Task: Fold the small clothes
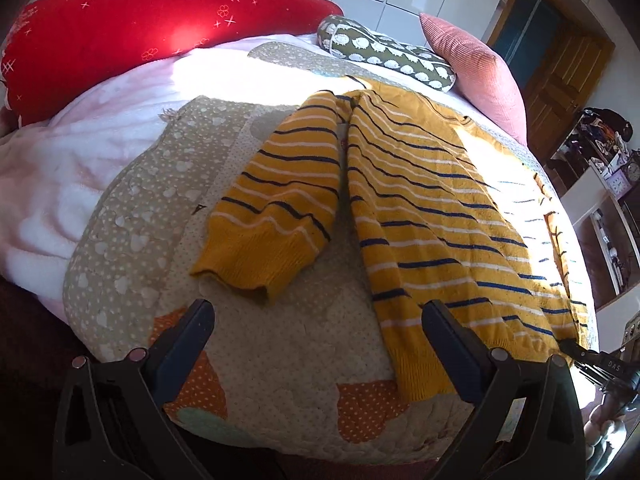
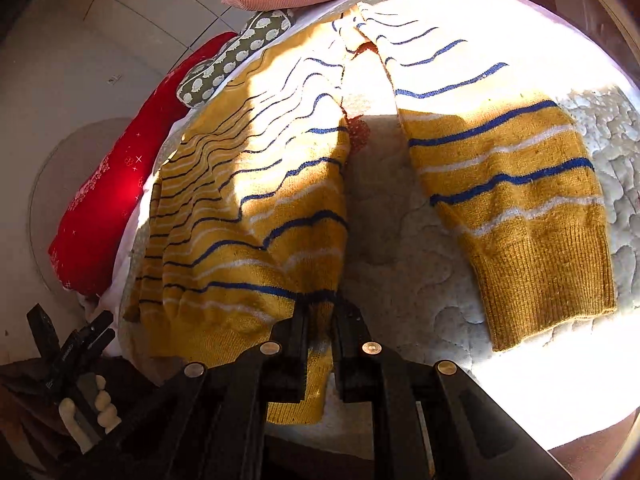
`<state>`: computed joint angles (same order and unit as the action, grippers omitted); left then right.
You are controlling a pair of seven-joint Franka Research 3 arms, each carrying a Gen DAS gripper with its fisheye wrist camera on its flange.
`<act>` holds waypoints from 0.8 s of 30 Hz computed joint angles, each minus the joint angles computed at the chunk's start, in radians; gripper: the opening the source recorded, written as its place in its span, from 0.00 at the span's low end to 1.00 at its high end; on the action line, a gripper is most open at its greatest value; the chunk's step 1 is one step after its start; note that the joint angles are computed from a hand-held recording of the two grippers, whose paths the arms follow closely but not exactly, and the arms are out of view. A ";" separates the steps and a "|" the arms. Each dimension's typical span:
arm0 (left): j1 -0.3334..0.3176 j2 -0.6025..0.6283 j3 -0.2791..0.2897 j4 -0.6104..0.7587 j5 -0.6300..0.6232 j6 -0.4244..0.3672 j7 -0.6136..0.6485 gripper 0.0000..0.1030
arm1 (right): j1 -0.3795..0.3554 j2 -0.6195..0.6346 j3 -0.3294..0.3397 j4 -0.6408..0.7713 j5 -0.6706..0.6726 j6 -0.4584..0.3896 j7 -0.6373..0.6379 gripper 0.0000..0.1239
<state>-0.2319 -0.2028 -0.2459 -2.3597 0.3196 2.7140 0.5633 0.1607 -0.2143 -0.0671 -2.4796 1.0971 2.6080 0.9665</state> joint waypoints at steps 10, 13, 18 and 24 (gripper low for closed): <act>-0.073 0.211 -0.018 0.184 -0.014 -0.078 0.118 0.39 | 0.034 0.014 0.010 -0.007 0.069 0.055 -0.099 0.10; -0.076 0.200 -0.016 0.179 -0.004 -0.095 0.106 0.10 | 0.034 0.020 0.013 -0.004 0.085 0.056 -0.124 0.10; -0.070 0.140 -0.011 0.139 -0.075 -0.104 0.136 0.08 | 0.031 -0.008 0.009 -0.023 0.087 0.031 -0.142 0.09; -0.069 0.078 -0.022 0.090 -0.044 -0.146 0.108 0.09 | 0.025 -0.052 0.004 -0.073 0.050 0.003 -0.123 0.09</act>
